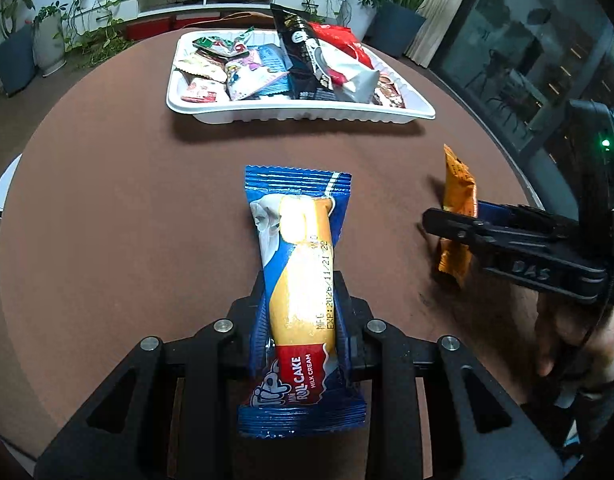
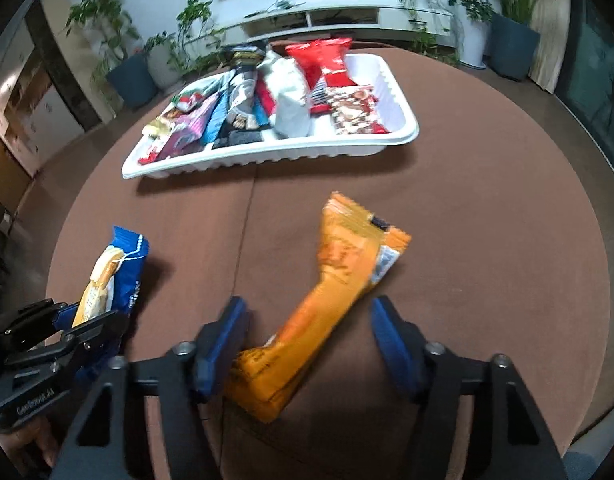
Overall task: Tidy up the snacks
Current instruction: 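Grasp the blue-white cake pack with the left gripper while the right grasps the orange bar, then carry the cake pack and orange bar into the white tray with both grippers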
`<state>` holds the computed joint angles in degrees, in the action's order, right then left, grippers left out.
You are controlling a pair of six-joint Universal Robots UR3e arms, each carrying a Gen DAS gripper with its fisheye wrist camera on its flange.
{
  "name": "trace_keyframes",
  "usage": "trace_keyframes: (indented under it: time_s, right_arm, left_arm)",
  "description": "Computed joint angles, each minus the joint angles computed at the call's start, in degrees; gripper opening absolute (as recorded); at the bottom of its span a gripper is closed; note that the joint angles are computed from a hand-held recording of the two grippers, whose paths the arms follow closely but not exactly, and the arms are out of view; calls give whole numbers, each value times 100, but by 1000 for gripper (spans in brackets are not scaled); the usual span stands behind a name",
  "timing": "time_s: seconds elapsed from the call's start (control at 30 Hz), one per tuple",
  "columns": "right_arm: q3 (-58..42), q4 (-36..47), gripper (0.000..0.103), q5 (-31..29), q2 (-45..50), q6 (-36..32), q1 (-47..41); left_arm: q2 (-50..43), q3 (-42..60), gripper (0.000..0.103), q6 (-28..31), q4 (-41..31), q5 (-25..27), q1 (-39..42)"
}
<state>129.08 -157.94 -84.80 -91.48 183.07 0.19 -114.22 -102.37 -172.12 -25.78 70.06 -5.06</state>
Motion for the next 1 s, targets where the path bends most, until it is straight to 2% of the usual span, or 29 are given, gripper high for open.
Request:
trace_keyframes:
  time_s: [0.1, 0.17, 0.2, 0.43, 0.63, 1.0]
  right_arm:
    - [-74, 45, 44, -192, 40, -44, 93]
    - [-52, 113, 24, -161, -25, -121, 8]
    - [-11, 161, 18, -66, -89, -160, -97]
    - [344, 234, 13, 585, -469, -345, -617]
    - [839, 461, 13, 1225, -1284, -548, -1152]
    - [1085, 2500, 13, 2533, -3150, -1614, -3383]
  left_arm:
    - [-132, 157, 26, -9, -14, -35, 6]
    - [92, -137, 26, -42, 83, -15, -31]
    - [327, -410, 26, -63, 136, -13, -54]
    - [539, -767, 26, -106, 308, -129, 13]
    - [815, -1055, 26, -188, 408, -437, 215]
    - [1380, -1180, 26, -325, 227, -1010, 812]
